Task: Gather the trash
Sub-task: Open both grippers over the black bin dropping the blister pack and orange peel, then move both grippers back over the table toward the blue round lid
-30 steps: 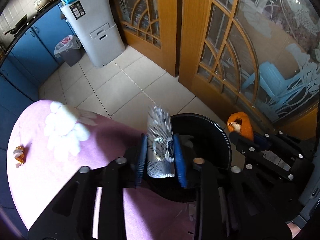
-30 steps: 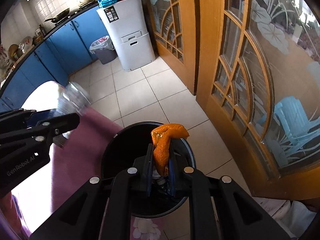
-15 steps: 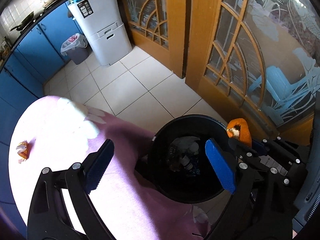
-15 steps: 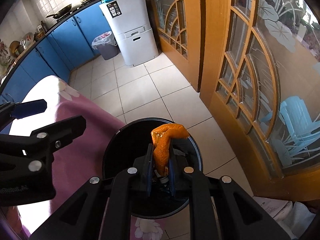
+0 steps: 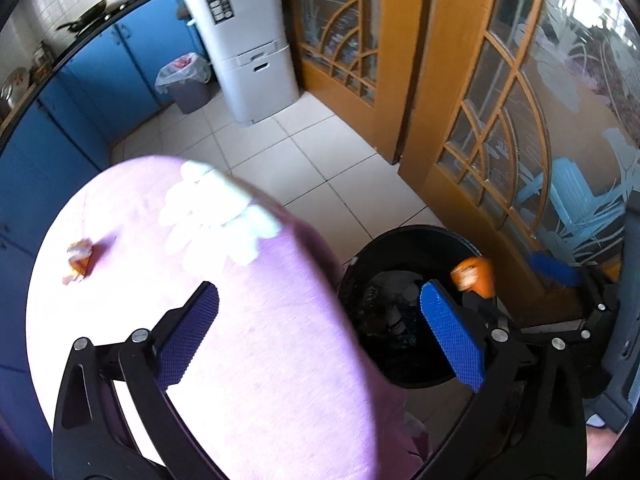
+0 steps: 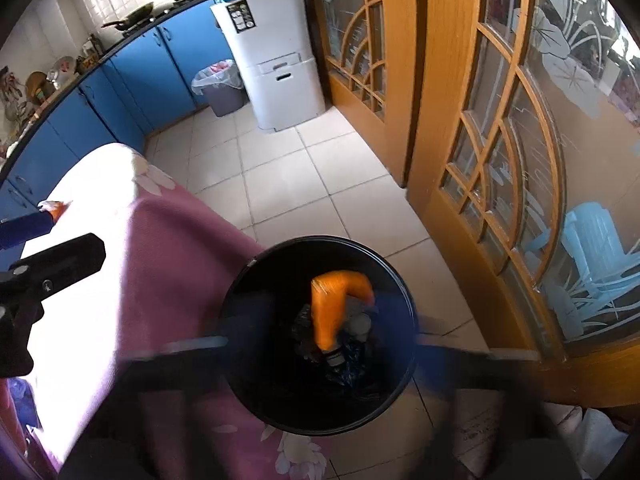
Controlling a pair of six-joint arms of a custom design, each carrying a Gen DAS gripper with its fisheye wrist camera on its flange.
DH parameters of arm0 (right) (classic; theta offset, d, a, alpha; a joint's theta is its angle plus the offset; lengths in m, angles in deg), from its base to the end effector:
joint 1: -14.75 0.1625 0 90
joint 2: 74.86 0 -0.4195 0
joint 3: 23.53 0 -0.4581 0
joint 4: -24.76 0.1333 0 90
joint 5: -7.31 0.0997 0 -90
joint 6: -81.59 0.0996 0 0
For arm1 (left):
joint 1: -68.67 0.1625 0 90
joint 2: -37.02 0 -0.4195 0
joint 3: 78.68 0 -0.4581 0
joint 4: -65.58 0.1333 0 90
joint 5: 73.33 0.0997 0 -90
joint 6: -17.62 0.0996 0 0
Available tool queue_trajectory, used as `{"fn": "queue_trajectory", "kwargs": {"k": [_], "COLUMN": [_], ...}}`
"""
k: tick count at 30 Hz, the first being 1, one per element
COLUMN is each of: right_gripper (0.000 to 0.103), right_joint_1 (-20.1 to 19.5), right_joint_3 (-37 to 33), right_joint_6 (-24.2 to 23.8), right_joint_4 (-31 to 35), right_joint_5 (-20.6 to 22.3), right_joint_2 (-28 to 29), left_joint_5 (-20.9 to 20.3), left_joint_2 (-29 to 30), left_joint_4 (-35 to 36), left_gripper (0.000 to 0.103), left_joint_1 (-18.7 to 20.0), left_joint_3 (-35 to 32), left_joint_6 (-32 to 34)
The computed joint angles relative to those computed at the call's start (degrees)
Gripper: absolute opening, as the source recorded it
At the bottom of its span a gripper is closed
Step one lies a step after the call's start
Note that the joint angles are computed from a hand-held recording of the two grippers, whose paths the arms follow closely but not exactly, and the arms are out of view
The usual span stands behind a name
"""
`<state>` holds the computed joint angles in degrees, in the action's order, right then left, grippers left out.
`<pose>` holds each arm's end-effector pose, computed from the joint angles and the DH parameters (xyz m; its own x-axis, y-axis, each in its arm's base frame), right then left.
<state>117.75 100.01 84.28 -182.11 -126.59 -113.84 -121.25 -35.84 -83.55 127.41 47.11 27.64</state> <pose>0.1733 -0.4651 -0.0370 -0.7935 0.2375 0.5603 -0.1530 0.8133 -0.5614 -0.0920 -0.5371 0.1351 -0.5720 0.4662 -0.6749 0.6249 0.7806 0.0096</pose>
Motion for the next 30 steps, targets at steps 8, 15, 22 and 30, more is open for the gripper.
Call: {"fn": "queue_trajectory", "kwargs": {"k": [8, 15, 22, 30], "right_gripper": [0.096, 0.096, 0.096, 0.096], "right_joint_1": [2.04, 4.25, 9.53, 16.46], "right_joint_3": [-0.5, -0.25, -2.45, -9.39], "right_joint_6": [0.39, 0.58, 0.31, -1.08], "right_joint_4": [1.16, 0.8, 3.19, 9.76], "right_joint_5": [-2.61, -4.86, -4.24, -3.36], "right_joint_2": [0.12, 0.19, 2.23, 7.4], "left_joint_5": [-1.82, -0.74, 4.55, 10.47], "left_joint_2": [-3.15, -5.55, -15.78, -32.15], "left_joint_4": [1.65, 0.18, 6.0, 13.69], "left_gripper": [0.099, 0.099, 0.099, 0.099], "left_joint_1": [0.09, -1.92, -1.6, 0.41], "left_joint_3": [1.61, 4.22, 8.32, 12.52], "left_joint_6": [-1.56, -1.73, -6.77, -12.0]}}
